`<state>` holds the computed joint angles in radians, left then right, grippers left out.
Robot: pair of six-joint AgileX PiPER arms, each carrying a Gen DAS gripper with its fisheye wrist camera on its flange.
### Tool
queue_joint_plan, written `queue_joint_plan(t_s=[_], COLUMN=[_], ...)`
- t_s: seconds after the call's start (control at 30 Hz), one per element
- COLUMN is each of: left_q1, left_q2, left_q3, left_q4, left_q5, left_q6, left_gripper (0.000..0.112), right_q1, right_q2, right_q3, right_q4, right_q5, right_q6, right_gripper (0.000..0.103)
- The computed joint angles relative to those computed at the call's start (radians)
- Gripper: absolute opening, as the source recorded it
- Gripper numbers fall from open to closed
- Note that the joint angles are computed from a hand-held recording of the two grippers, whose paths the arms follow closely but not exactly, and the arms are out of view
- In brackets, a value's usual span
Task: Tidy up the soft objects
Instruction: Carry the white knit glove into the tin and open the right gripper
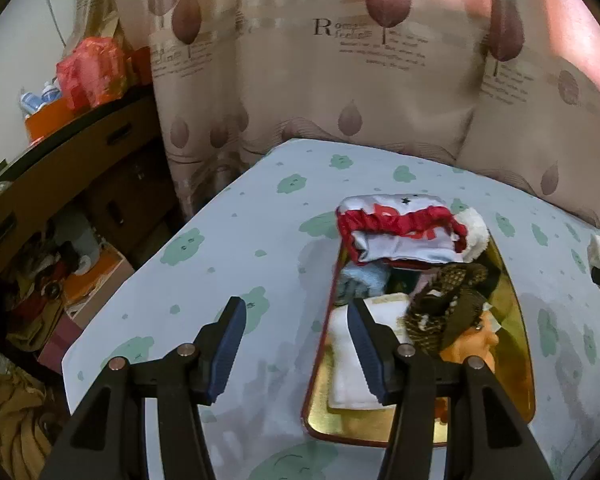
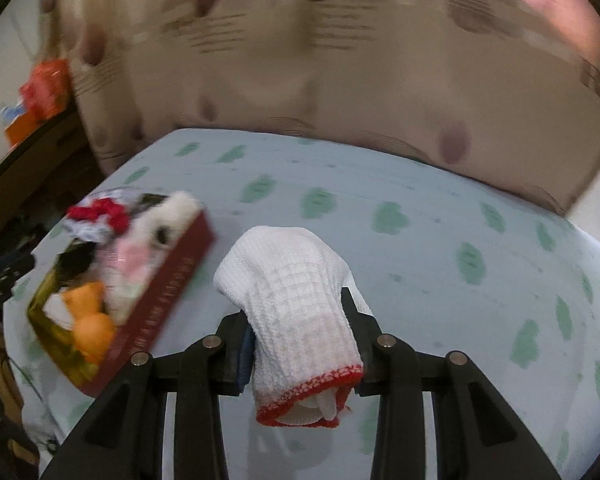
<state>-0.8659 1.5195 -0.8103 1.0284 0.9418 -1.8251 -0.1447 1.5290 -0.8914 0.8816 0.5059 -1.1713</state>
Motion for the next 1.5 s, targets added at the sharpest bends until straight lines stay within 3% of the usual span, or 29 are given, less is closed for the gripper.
queue_joint_plan(t_s=[0.33, 0.57, 0.87, 1.27, 1.5], left_q1=[0.049, 0.068, 0.074, 0.068, 0.059], left_q2=[-0.020, -0.032, -0.039, -0.040, -0.042], left_q3=[0.020, 0.033, 0.037, 0.037, 0.033], left_q4=[-0.031, -0.039, -0.043, -0.038, -0.033], left_q5=[-0.023, -0.028, -0.021, 0.005, 0.018], left_q6=[-0.002, -0.011, -0.025, -0.050, -0.042], left_gripper=[0.054, 0.054, 0.054, 0.054, 0.054], right_q1=[0.302, 0.452, 0.525, 0.572, 0.559], right_q2=[0.047, 0.111, 0.183, 0.212, 0.192], right_q3=[-0.025, -0.078, -0.131, -0.153, -0.128], right_q4=[-0.083, -0.242, -0.417, -0.407, -0.361], right_q5=[-0.092, -0.151, -0.199, -0.199, -0.198], right_q6=[0.205, 0.420, 0.625, 0.648, 0.624], right_gripper=[0.034, 0.034, 0.036, 0.038, 0.053])
